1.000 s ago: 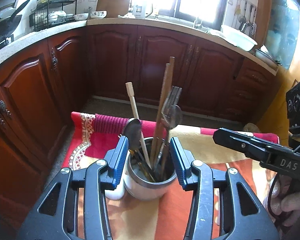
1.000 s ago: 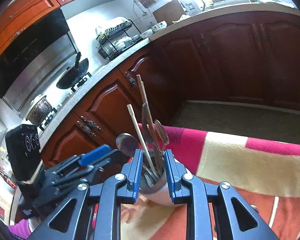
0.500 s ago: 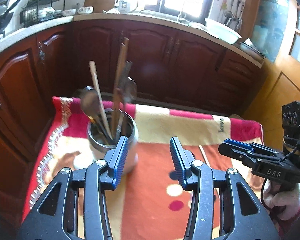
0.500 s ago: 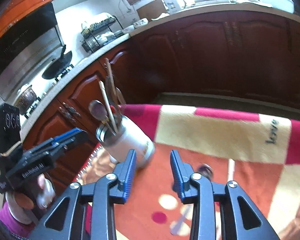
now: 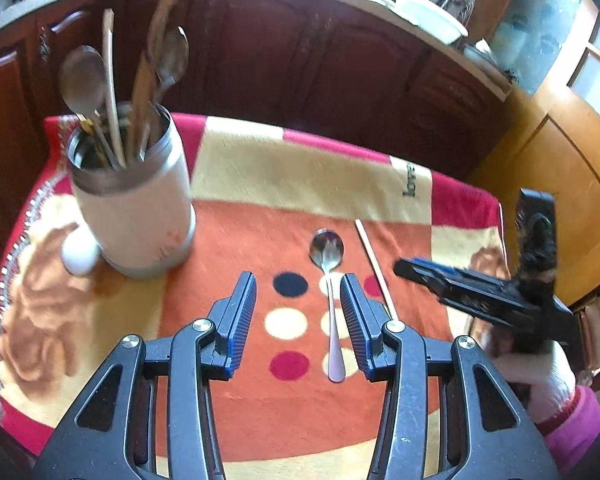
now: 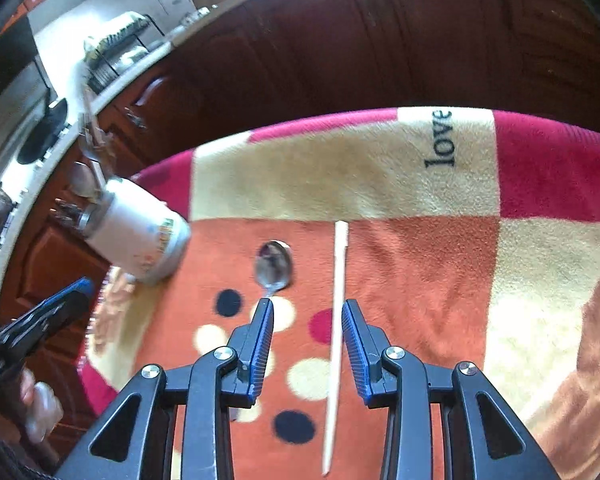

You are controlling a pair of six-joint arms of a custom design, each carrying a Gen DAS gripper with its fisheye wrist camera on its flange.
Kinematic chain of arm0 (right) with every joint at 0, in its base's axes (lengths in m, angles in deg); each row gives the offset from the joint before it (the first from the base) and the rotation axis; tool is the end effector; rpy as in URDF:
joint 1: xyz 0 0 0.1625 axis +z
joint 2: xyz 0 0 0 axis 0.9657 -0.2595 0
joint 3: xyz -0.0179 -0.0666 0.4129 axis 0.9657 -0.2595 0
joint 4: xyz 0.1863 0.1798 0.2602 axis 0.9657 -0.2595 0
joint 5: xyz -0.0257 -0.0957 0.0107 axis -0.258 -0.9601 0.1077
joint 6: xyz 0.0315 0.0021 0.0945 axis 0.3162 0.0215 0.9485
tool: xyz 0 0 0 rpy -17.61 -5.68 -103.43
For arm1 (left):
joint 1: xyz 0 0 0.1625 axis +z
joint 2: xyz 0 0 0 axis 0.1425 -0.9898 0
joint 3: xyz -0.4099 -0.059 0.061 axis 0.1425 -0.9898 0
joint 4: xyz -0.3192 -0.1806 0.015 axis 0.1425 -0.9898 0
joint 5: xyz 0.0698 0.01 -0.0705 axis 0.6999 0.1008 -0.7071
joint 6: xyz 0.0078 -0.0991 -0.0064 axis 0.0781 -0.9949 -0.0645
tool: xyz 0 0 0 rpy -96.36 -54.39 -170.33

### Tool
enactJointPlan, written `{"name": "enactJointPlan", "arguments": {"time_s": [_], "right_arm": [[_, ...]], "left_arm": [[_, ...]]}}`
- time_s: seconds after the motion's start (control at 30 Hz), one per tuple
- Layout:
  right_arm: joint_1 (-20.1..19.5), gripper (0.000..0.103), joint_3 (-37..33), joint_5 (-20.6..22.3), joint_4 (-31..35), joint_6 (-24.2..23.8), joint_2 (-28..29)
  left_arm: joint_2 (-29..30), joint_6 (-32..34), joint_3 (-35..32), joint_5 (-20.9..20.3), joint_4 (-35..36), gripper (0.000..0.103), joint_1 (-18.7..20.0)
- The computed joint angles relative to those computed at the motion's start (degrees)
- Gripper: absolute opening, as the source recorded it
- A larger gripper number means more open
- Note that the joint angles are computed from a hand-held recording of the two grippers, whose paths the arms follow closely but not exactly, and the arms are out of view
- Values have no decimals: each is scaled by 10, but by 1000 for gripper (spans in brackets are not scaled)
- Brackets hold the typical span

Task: Organize utensils
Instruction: 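Move both open grippers back to the white chopstick and remaining spoon, then grasp the white chopstick with the right gripper while the left gripper grasps the spoon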

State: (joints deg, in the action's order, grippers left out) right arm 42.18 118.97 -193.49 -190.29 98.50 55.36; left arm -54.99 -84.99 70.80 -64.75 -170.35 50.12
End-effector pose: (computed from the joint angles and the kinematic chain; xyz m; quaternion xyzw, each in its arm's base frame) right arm 0.4152 -0.6301 0.0619 0.0888 -0.9431 0.2591 0.1888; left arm -0.1814 -0.6438 0.4105 0.1807 0.9346 -0.2360 0.1956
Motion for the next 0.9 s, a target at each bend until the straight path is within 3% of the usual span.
{"name": "enactJointPlan", "arguments": {"time_s": [0.23, 0.37, 0.53, 0.7, 0.9], "right_arm": [[-14, 24, -85, -28, 46, -14, 50], [-22, 7, -134, -44, 94, -28, 76], [-27, 5, -86, -54, 62, -52, 50], [-45, 5, -16, 1, 40, -33, 1], [-60, 8, -7, 53, 33, -29, -12]], "left_arm": [[33, -1, -17, -21, 19, 43, 17], [60, 10, -45, -26, 36, 43, 26], [101, 39, -91, -39, 43, 43, 40], [154, 79, -157, -53, 74, 43, 54], [195, 123, -218, -74, 109, 43, 66]]}}
